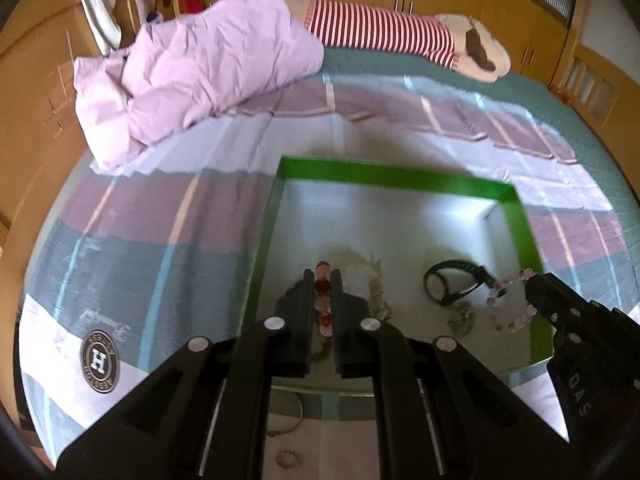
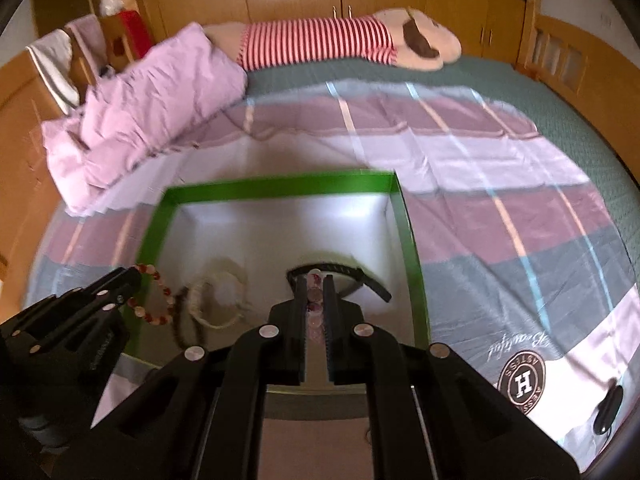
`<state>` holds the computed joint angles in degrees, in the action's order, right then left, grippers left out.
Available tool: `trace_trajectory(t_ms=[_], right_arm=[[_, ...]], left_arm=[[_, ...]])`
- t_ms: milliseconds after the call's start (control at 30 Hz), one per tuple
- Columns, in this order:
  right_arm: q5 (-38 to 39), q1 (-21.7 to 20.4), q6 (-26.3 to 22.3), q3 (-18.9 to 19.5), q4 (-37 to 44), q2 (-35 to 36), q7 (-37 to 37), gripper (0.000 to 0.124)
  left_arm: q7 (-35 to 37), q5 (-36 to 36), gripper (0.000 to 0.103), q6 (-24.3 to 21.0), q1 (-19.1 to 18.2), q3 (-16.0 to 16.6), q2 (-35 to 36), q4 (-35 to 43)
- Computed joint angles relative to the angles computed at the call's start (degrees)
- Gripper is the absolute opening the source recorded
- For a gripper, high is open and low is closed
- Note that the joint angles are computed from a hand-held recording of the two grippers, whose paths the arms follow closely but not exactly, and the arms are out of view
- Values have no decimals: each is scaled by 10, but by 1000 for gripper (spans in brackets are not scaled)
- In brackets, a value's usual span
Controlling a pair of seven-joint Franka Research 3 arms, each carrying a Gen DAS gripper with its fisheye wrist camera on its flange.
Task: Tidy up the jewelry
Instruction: 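Carry both bracelets over the green box and open both tools to drop them, then withdraw both tools from the box back toward the silver bangle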
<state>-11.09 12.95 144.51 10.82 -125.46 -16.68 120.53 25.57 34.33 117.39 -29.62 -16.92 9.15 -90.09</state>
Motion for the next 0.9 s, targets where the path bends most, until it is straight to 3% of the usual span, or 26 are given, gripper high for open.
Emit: trace_trajectory(t_ms=[267, 333, 367, 400, 433, 533, 600, 633, 800, 900], right_arm=[[-6, 2, 4, -8, 3, 34, -1, 8], [-13, 2, 5, -9, 4, 38, 4, 14], [-20, 0, 7, -9, 3, 38, 11, 25], [-25, -1, 8, -9, 1, 35, 17, 35], [-26, -1, 10, -10, -1, 32, 19, 38], [-12, 1, 16, -16, -11, 14, 10, 44], [5, 4, 22, -20, -27, -15, -5, 61], [19, 7, 30, -24, -42, -39, -19, 63], [69, 5, 20, -28, -115, -149, -80, 80], [94, -3, -1, -29, -177, -224, -109, 83]], left_arm=[[18, -16, 9, 12, 4, 4, 20, -6], [20, -17, 11, 12, 3, 5, 23, -5], [21, -17, 14, 12, 3, 5, 24, -5], [21, -16, 24, 9, 2, 6, 25, -2], [19, -12, 33, 7, -1, 6, 24, -2], [17, -2, 40, 2, -5, 5, 15, -4], [11, 6, 55, 0, -8, 2, -4, -14], [5, 14, 60, 0, -10, 0, -15, -22], [-32, 20, 68, -4, -6, -22, -108, -103], [-61, -3, 73, -2, 2, -39, -178, -179]])
